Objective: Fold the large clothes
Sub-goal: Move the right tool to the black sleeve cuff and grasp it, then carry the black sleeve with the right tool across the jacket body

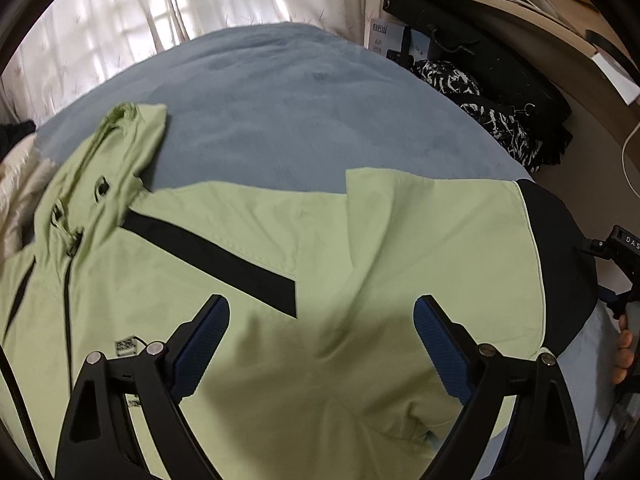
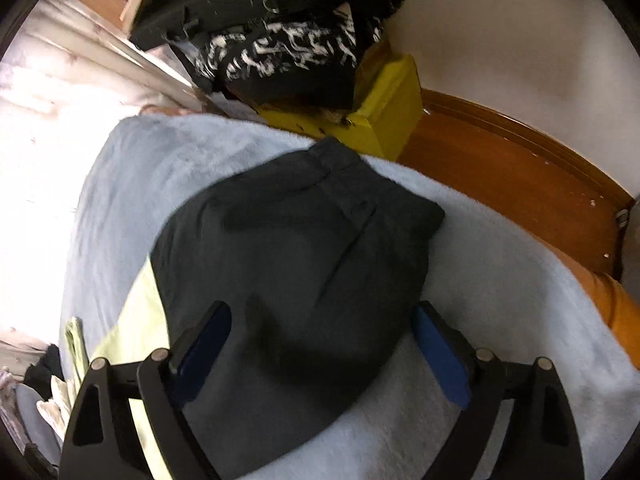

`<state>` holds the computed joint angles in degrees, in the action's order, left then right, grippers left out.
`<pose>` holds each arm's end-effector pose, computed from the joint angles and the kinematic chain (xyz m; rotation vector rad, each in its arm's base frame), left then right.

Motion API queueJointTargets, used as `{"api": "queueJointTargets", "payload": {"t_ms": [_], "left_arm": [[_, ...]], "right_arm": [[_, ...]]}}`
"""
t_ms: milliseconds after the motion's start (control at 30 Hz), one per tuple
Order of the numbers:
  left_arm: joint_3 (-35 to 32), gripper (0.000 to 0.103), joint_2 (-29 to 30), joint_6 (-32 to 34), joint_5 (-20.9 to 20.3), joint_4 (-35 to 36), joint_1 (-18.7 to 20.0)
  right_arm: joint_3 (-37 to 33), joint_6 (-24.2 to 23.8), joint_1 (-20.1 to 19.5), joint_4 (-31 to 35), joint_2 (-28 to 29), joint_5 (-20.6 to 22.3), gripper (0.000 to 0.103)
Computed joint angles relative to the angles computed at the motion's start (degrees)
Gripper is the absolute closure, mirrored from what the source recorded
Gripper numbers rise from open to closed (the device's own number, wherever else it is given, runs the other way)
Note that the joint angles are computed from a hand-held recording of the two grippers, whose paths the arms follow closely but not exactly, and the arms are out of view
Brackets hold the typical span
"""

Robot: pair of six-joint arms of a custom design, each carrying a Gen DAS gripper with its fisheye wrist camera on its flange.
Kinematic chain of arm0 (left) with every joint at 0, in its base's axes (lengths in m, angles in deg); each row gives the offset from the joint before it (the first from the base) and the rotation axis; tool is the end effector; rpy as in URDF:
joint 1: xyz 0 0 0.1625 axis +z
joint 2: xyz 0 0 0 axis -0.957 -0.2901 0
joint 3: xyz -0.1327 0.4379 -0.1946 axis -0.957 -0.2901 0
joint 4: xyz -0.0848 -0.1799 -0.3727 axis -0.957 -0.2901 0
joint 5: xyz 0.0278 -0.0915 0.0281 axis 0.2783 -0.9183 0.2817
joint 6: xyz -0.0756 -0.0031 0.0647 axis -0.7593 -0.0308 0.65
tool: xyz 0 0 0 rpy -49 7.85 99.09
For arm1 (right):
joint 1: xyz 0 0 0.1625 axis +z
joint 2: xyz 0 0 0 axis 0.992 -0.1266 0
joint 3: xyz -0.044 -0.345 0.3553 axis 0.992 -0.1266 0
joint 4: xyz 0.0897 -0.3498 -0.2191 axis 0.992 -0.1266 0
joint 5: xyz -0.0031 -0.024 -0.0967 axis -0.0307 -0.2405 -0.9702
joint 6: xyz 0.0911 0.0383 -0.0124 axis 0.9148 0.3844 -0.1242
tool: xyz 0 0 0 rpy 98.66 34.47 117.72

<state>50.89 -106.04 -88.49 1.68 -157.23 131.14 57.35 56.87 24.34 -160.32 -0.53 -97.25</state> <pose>-0.0330 -0.4463 0.2867 0.3020 2.3322 -0.6909 0.2064 -0.4277 0.0968 -0.6008 -2.5215 0.9559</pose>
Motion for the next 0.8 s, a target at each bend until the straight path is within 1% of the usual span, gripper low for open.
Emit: {"api": "queueJointTargets", "payload": {"t_ms": [33, 67, 100, 133, 167, 200, 233, 300, 333, 367, 467, 567, 600, 633, 667, 733, 800], "left_arm": [[-0.1, 0.011, -0.09, -0.37, -0.98, 0.22, 0.27], [-0.17, 0.014, -0.26, -0.72, -1.53, 0.57, 0.41], [-0.16, 0.017, -0.46, -1.03, -2.0, 0.91, 0.45], [-0.17, 0.019, -0.72, -1.27, -2.38, 1.46, 0.41], [-0.23, 0.024, -1.09, -1.53, -2.65, 2.27, 0.35], [-0.27, 0.03, -1.59, -1.69, -3.02, 3.08, 0.28], [-0.35, 0.032, -2.22, -1.77, -3.25, 3.93, 0.24], [-0.46, 0.044, -3.77, -3.0, -3.31, 6.13, -0.07], [-0.59, 0.047, -4.87, -3.58, -3.79, 7.43, -0.14], [-0.66, 0.049, -5.93, -4.02, -3.99, 8.55, -0.2], [-0.66, 0.049, -10.42, -5.09, -4.31, 12.53, -0.77], [-0.69, 0.049, -16.55, -6.84, -3.47, 17.85, -1.52], [-0.88, 0.049, -19.26, -7.6, -2.7, 20.81, -1.83], [-1.1, 0.049, -21.09, -7.82, -2.17, 22.71, -1.91], [-1.15, 0.049, -23.68, -8.28, -1.18, 25.3, -2.29], [-1.27, 0.049, -28.03, -8.81, 0.35, 30.0, -2.74], [-1.57, 0.049, -31.88, -9.63, 1.47, 34.78, -2.83]], "right_arm": [[0.01, -1.07, -0.45, -1.95, 0.41, 0.81, 0.025], [-0.18, -1.46, -0.49, -2.81, 0.71, 1.23, 0.047], [-0.64, -2.45, -1.07, -3.22, 0.84, 2.09, 0.073], [-0.68, -3.56, -1.34, -4.59, 1.0, 3.51, 0.085], [-0.83, -4.13, -1.05, -5.94, 1.23, 3.58, 0.095], [-1.32, -5.37, -0.85, -7.54, 1.64, 3.19, 0.096], [-1.78, -7.69, 0.83, -10.67, 2.44, 2.26, 0.096], [-3.27, -12.1, 4.34, -15.04, 3.8, 0.64, 0.097], [-3.93, -13.88, 5.86, -15.77, 4.04, 0.56, 0.097], [-5.21, -16.54, 8.31, -15.99, 4.33, 1.08, 0.097], [-8.48, -20.87, 13.58, -12.7, 4.58, 3.66, 0.097], [-12.58, -24.47, 19.26, -6.8, 5.87, 7.41, 0.097], [-13.94, -25.25, 20.83, -4.8, 6.7, 8.23, 0.097], [-15.1, -25.81, 21.91, -3.14, 7.48, 9.08, 0.097], [-16.67, -26.4, 23.32, -0.57, 8.69, 10.82, 0.097], [-18.7, -26.67, 24.68, 2.84, 10.55, 13.49, 0.097], [-21.13, -27.01, 26.05, 6.45, 13.39, 14.86, 0.097]]}}
